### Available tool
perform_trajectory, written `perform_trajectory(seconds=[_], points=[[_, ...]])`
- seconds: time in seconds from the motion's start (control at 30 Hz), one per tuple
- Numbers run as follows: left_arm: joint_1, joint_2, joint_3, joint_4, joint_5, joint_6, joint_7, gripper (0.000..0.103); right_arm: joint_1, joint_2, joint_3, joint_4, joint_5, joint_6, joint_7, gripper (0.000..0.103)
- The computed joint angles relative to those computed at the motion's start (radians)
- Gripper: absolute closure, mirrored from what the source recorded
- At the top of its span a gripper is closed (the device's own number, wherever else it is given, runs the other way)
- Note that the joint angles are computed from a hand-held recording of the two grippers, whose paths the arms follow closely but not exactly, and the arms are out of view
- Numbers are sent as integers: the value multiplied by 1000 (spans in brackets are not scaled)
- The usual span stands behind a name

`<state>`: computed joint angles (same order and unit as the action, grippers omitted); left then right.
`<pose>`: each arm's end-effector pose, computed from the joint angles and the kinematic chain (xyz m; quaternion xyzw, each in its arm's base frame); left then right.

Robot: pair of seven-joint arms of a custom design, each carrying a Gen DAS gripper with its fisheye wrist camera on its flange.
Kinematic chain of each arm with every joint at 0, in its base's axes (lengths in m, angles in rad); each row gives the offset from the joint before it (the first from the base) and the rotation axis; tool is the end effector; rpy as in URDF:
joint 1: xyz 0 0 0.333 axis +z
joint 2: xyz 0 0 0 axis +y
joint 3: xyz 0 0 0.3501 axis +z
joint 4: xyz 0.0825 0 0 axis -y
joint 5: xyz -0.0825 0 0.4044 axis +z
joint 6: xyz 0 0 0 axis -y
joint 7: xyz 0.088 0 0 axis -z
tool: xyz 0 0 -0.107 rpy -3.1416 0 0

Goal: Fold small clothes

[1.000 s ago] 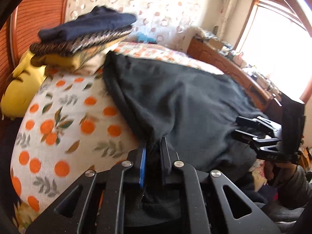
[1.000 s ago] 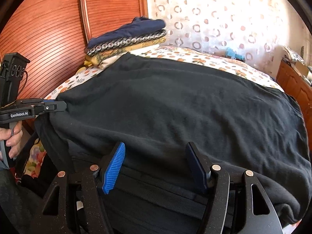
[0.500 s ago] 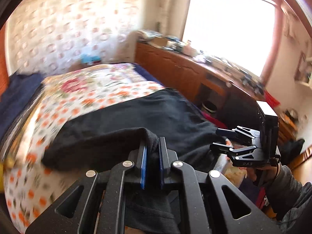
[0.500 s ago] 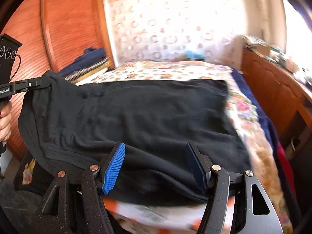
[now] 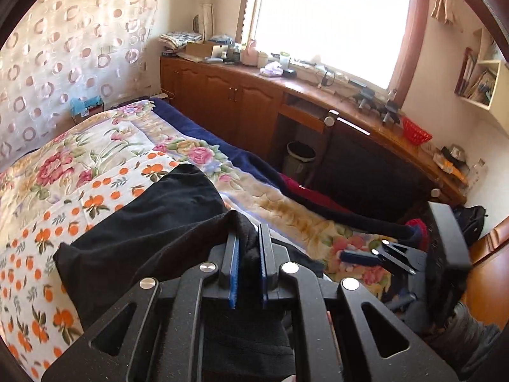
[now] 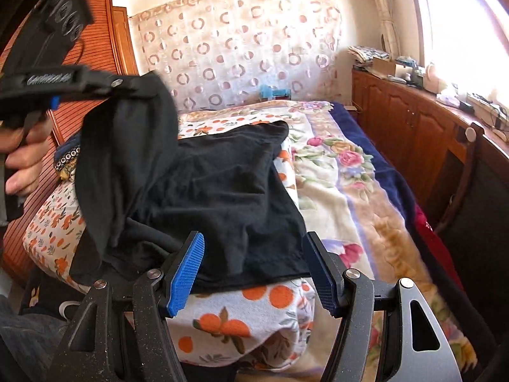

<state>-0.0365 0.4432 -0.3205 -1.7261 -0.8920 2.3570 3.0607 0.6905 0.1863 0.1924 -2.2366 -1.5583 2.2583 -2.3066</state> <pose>0.6745 -0.2330 0.3848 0.1682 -0.9002 0.4017 0.0068 0.3793 0.4176 0.3101 -0.5051 0.7069 -0.3593 0.3407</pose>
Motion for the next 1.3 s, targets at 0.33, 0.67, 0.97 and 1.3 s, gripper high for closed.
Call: perform_trajectory(seconds=[0.33,0.67,0.97,1.3], points=[[20,-8,-7,-5,-5,28,47,33,-8,-7,-4,-7,0,16,-4,37],[80,102,46,141,36,79,3,24,-33,32,-25,69,-35,56,-111,37],[171,197,23,220,75,128,-43,24,-45,148,-72,276,-42,182,-312,37],[223,267,19,264,117,157,-91,24,-63,362,-137,585,123,439,-663,37]])
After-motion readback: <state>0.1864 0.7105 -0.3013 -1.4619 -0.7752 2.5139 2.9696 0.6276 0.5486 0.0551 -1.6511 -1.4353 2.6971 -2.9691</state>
